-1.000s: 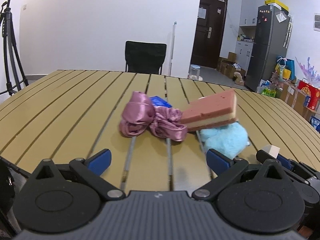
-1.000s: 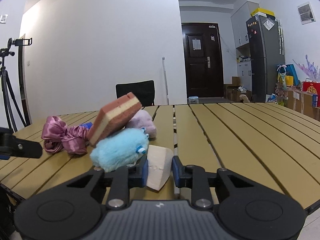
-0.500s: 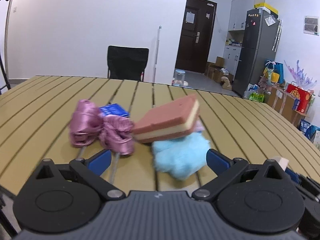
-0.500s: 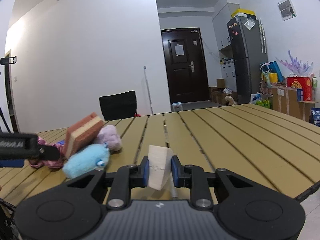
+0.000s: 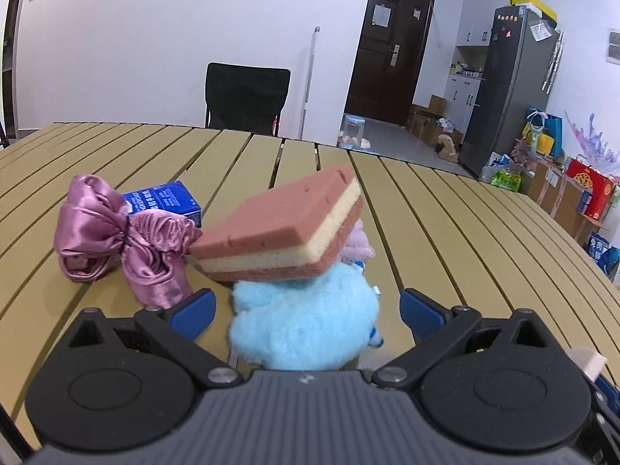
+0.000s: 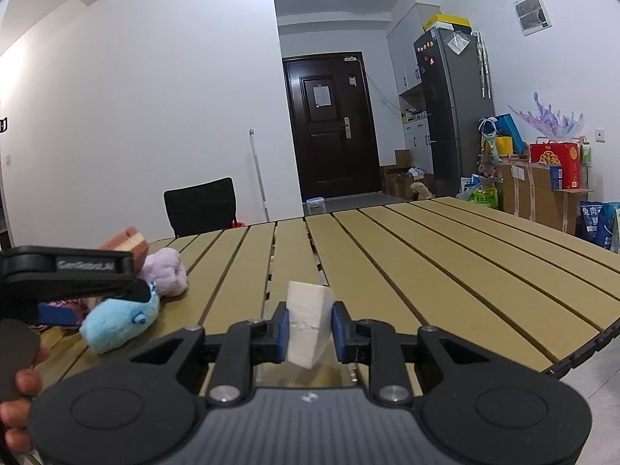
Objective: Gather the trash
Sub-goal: 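Grasp the white foam block with the right tool while the left grasps the light-blue plush, then lift the foam block and blue plush with both tools away from the table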
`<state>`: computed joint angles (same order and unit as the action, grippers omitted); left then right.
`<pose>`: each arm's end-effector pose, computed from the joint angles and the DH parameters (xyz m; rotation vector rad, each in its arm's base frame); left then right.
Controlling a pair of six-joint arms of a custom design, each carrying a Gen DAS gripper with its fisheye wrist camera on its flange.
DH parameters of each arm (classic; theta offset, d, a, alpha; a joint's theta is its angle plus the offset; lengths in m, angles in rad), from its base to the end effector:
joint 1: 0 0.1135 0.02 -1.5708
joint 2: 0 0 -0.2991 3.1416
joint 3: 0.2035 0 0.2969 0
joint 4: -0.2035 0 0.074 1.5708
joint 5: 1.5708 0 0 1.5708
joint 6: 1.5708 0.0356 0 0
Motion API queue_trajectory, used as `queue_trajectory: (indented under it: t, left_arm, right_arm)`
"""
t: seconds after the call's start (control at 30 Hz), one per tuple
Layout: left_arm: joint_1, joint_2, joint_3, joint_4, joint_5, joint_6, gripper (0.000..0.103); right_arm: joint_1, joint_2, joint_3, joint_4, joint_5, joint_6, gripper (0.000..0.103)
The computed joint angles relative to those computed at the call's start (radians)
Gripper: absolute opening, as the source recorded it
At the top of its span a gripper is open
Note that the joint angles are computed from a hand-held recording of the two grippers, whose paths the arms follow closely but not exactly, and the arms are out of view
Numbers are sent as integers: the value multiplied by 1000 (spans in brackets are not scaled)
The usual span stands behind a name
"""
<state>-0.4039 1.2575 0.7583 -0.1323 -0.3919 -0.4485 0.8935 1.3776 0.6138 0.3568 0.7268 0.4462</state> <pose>0.2795 -0.1047 0.2484 -0.2630 2.1324 -0.0622 0.2105 0.2240 0.2094 0.0404 1.8755 0.2008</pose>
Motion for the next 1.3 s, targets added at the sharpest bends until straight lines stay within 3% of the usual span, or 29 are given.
queue_trajectory:
  t: [0.2, 0.3, 0.37, 0.57, 0.9, 1.3]
  left_arm:
    - [21, 81, 42, -16, 6, -22, 102]
    - [7, 93, 53, -26, -33, -24, 92]
    - [-9, 99, 56, -28, -67, -11, 80]
    - [-18, 64, 16, 5, -69, -22, 73]
    - [-26, -67, -47, -12, -47, 7, 72]
    - [-71, -279, -106, -138, -24, 46, 72]
  right_arm:
    - [-5, 12, 5, -12, -2, 5, 22]
    - [-8, 12, 8, -13, -7, 9, 22]
    - [-12, 8, 6, -14, -17, 15, 22]
    - [-17, -2, 4, -16, -27, 20, 22]
    - [4, -24, -8, 5, -31, 3, 22]
    - [54, -55, -27, 36, -10, -14, 22]
